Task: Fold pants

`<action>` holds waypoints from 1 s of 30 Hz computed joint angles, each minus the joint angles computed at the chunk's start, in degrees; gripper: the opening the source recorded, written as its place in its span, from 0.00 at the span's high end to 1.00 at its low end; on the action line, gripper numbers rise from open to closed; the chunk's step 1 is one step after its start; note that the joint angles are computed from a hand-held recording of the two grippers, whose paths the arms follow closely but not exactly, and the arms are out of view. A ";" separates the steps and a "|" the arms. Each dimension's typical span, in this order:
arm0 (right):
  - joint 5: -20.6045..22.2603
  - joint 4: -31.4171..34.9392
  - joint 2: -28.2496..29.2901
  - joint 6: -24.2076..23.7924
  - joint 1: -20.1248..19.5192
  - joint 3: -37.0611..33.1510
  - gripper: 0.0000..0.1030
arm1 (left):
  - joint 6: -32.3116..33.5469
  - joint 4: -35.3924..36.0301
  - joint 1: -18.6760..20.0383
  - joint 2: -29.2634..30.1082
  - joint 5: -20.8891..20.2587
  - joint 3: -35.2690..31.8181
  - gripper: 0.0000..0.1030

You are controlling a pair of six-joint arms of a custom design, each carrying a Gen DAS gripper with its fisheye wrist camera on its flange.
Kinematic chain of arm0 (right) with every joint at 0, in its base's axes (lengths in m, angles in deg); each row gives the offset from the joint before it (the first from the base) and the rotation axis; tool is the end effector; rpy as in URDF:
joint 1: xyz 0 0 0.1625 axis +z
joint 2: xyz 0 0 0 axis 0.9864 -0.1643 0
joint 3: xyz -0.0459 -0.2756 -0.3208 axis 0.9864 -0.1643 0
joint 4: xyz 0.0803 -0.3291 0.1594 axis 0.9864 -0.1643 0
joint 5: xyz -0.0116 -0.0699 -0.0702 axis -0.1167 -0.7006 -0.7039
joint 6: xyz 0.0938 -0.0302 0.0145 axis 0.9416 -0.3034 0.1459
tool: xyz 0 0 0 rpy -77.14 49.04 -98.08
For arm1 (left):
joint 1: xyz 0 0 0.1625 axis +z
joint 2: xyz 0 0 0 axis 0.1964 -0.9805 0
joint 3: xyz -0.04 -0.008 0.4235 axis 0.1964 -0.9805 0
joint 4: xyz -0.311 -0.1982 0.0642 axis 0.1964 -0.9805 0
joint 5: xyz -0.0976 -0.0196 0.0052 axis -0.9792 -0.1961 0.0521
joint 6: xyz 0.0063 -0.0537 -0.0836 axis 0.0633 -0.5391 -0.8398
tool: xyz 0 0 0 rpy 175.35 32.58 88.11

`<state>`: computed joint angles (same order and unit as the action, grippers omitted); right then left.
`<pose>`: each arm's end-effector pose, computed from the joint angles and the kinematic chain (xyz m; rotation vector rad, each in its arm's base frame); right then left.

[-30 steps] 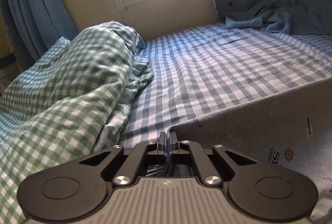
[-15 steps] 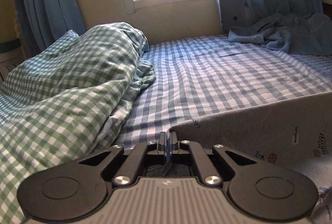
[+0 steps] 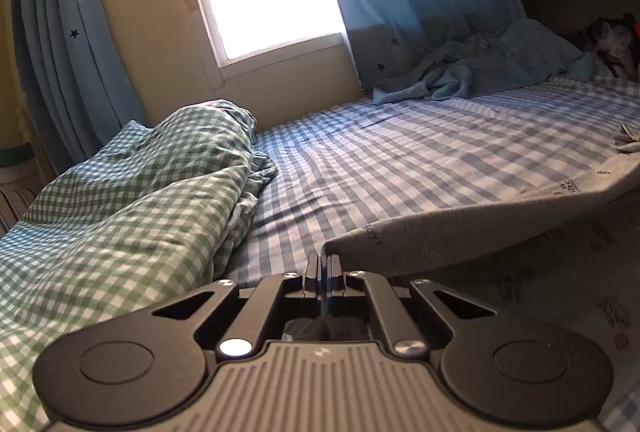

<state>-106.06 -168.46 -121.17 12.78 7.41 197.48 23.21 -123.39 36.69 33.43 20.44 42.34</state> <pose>0.1081 -0.5033 0.3090 1.3949 -2.0324 0.8043 -0.1918 -0.5316 0.2151 0.9164 1.9087 -1.0270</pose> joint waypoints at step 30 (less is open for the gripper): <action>-4.59 -14.55 -1.94 -10.10 -3.49 20.37 1.00 | -10.54 -0.04 -2.70 -4.43 1.66 18.84 0.99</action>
